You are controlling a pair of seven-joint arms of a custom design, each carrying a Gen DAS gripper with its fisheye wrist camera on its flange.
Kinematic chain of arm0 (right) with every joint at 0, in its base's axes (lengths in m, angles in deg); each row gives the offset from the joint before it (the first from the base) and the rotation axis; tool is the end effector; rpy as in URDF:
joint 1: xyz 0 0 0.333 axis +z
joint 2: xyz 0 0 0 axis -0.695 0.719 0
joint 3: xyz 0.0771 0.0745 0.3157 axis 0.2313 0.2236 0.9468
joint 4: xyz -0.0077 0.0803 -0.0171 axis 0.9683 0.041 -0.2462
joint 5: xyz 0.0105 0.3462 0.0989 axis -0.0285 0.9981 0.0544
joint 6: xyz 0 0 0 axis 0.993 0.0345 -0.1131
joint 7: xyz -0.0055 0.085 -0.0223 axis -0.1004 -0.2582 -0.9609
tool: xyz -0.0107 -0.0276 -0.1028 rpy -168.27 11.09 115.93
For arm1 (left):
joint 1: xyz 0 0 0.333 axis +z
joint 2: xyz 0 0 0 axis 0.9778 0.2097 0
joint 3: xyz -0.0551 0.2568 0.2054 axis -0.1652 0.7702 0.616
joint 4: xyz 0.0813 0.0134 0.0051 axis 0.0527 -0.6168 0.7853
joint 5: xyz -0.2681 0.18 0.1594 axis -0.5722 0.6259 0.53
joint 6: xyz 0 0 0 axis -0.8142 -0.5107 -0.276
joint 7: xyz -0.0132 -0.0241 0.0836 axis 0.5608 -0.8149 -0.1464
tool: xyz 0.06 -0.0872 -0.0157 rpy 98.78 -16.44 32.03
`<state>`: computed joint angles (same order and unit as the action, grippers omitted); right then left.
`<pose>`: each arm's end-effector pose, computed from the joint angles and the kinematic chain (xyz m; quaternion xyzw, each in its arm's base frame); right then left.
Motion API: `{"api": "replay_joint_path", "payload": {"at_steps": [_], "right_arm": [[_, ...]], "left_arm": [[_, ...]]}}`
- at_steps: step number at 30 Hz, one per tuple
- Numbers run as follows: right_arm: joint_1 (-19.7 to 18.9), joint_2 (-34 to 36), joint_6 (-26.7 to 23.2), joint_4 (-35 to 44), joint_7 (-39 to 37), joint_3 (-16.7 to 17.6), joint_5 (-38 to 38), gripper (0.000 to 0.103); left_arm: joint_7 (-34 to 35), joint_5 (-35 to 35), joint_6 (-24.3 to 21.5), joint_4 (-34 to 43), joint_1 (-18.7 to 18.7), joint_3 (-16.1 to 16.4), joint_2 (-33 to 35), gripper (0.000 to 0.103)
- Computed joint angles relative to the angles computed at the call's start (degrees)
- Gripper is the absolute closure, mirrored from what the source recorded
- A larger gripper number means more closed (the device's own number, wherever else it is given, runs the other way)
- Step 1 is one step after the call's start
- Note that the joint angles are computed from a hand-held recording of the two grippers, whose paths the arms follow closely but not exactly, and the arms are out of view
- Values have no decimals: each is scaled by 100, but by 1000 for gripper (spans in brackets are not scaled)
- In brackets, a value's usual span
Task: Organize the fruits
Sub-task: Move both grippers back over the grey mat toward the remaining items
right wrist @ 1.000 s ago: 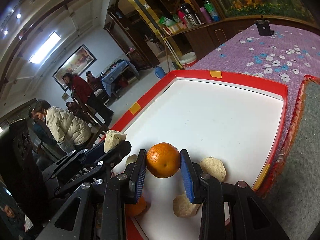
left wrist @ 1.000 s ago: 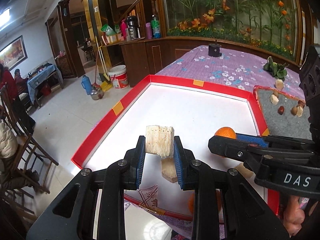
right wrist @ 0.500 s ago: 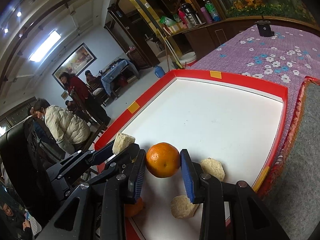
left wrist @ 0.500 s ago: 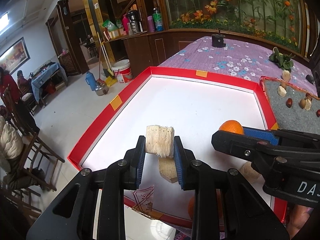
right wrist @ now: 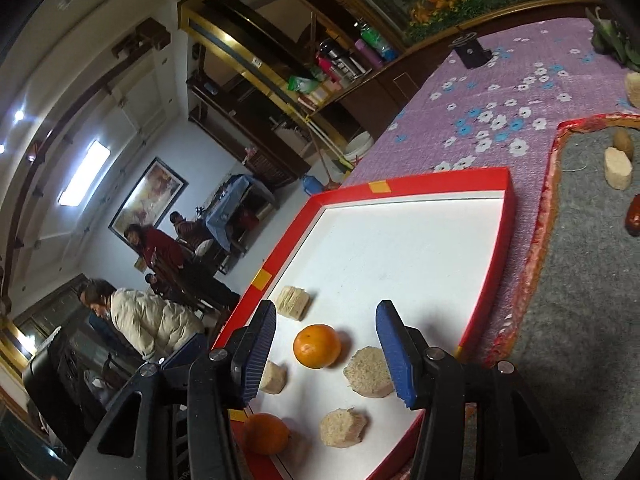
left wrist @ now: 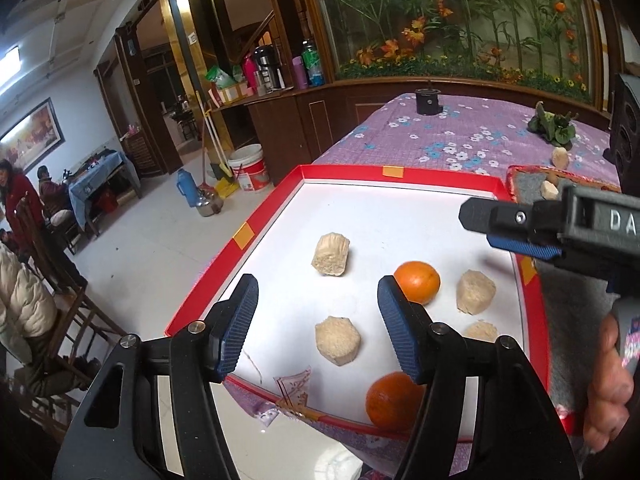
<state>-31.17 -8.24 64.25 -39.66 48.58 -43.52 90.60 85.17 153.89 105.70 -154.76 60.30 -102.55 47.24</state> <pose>0.5548 0.2013 0.4355 -0.7113 0.4773 0.1319 0.4989 0.4208 -0.2661 0.4546 -0.7110 0.5410 -0.1839 0.4099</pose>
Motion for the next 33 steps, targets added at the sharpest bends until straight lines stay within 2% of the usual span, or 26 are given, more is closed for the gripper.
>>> {"api": "replay_joint_path", "payload": {"at_steps": [5, 10, 15, 19, 23, 26, 30, 33], "right_arm": [[-71, -205, 15, -174, -117, -75, 80, 53], [-259, -521, 210, -351, -371, -305, 265, 53], [-592, -830, 572, -511, -538, -640, 517, 53], [-904, -1010, 989, -614, -527, -909, 364, 53], [-1229, -1057, 1327, -626, -200, -1122, 48, 52], [-1414, -1009, 1616, -630, 196, -1204, -517, 52], [-1620, -764, 1347, -419, 877, -1252, -1445, 52], [-1657, -611, 1109, -229, 1214, -1160, -1993, 52]], "left_arm": [[81, 8, -59, 44, -55, -51, -24, 40], [207, 59, -131, 184, -138, -106, 46, 40], [410, 119, -95, 403, -285, -148, 224, 40], [621, 157, 73, 647, -408, -141, 431, 40], [933, 170, 343, 969, -545, -108, 711, 40], [1198, 54, 666, 1211, -638, -63, 942, 40], [1603, -66, 702, 1500, -847, -21, 1234, 40], [1793, -132, 653, 1606, -984, 31, 1336, 40]]}}
